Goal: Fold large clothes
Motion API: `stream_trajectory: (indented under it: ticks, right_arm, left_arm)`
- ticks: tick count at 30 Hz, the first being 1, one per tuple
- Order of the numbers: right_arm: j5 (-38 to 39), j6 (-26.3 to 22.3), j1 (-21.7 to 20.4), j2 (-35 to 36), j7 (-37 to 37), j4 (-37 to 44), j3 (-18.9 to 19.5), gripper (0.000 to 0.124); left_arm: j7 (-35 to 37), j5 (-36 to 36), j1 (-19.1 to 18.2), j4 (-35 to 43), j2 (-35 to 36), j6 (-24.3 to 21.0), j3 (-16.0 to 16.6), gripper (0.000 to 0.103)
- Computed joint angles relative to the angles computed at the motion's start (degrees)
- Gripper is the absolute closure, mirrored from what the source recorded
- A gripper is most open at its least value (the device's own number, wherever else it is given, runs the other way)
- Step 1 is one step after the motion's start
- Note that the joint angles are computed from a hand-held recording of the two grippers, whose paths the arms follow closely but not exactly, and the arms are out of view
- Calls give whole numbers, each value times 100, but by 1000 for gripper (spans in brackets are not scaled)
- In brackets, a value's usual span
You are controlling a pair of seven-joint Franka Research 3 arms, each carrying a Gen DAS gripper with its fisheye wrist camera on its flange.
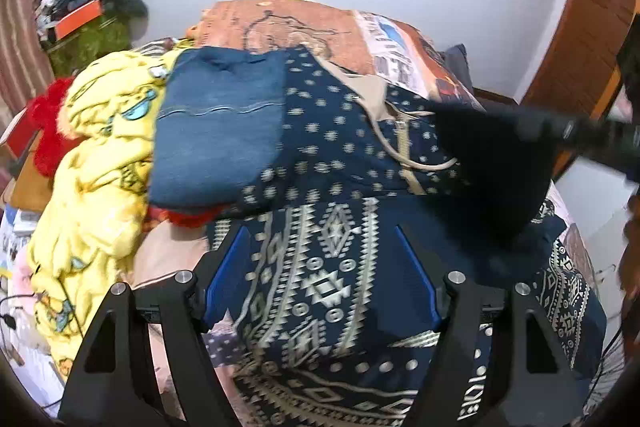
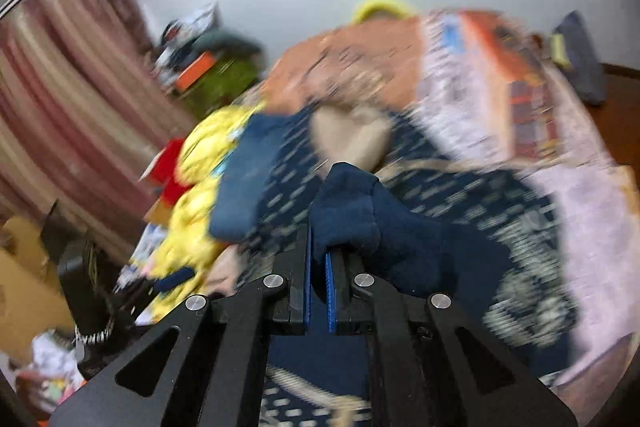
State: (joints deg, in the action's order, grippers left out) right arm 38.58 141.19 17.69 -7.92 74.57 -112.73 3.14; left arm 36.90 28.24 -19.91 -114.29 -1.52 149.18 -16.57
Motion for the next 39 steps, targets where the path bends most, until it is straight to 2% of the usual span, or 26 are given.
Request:
stream_trajectory:
  ticks: [7, 13, 16, 17, 25, 31, 34, 39]
  right_arm:
    - [-733, -746, 256, 649, 392, 188, 311, 119]
    - [-1525, -1376, 388, 909, 745, 420, 393, 111]
    - [-1163, -1921, 305, 932, 491, 624, 323, 90]
    - [-1067, -1991, 275, 885, 414, 615, 302, 88]
    - [-1703, -1215, -2, -194, 370, -202, 160, 86]
    - [-2614, -456, -454, -748, 826, -786, 113, 72]
    - [-2768, -326, -660, -831, 856, -934, -35, 71]
    - [-3510, -389, -1158, -680, 1612, -1009, -43, 71]
  left_arm:
    - [-11, -199, 115, -622, -511, -48, 36, 31]
    - [56, -361, 176, -921, -705, -109, 9, 31]
    - [86, -418, 174, -922, -699, -154, -9, 31]
    - [128, -456, 163, -907, -683, -144, -9, 31]
    - [457, -471, 18, -381, -227, -205, -89, 31]
    - [857, -82, -275, 409, 505, -449, -174, 31]
    - [1199, -58, -442, 792, 922, -559, -169, 31]
    - [1328, 116, -770, 1430, 1606, -1105, -37, 30]
